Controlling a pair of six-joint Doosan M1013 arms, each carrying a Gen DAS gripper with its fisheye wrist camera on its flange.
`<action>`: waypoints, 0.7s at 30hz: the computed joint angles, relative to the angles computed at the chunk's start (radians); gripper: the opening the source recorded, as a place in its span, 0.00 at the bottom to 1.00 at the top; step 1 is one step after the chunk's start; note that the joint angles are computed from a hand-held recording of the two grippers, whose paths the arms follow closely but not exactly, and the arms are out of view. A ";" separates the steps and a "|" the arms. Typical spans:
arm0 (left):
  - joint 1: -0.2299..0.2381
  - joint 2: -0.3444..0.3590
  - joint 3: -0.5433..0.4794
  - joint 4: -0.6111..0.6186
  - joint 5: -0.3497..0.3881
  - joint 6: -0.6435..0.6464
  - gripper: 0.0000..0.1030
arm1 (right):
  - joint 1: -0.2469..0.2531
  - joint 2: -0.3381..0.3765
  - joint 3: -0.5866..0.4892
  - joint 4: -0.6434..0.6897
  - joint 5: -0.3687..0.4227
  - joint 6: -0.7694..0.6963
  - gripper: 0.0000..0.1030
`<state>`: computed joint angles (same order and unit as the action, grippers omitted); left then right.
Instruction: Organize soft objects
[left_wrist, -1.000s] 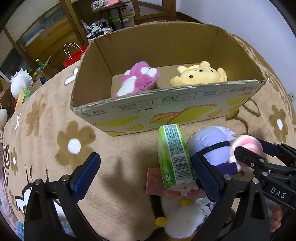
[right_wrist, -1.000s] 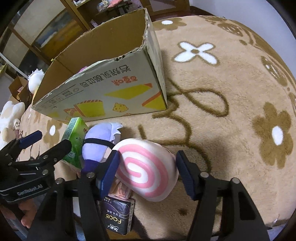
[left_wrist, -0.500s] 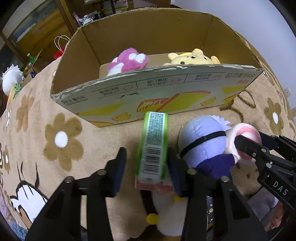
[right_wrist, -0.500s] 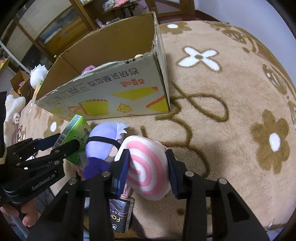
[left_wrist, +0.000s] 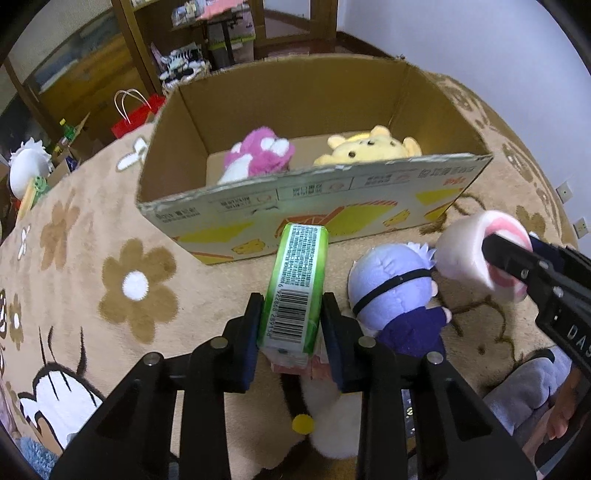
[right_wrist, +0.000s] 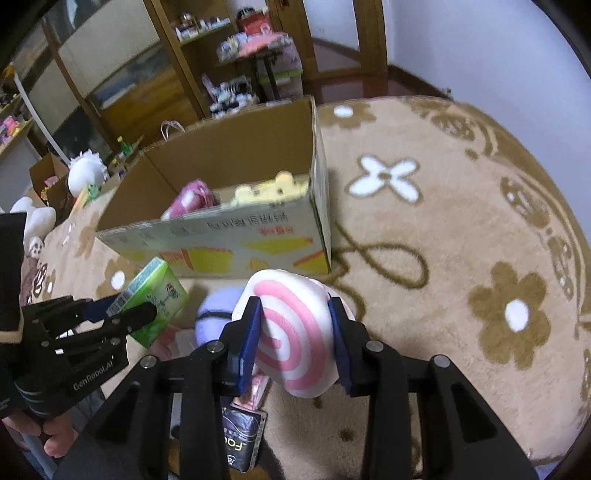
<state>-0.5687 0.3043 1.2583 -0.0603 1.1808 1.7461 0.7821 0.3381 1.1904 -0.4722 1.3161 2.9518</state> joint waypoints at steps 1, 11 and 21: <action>0.000 -0.008 0.007 -0.003 -0.011 0.001 0.29 | 0.005 0.001 -0.005 -0.021 0.008 0.005 0.37; 0.009 -0.050 0.033 -0.021 -0.135 0.010 0.29 | 0.059 -0.013 -0.015 -0.247 -0.002 0.078 0.36; 0.023 -0.128 0.099 -0.019 -0.401 -0.014 0.28 | 0.094 -0.010 -0.034 -0.415 -0.017 0.100 0.36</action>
<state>-0.5455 0.1760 1.3575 -0.0795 0.7797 1.7321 0.8764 0.3281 1.1569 -0.8876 1.2993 3.0521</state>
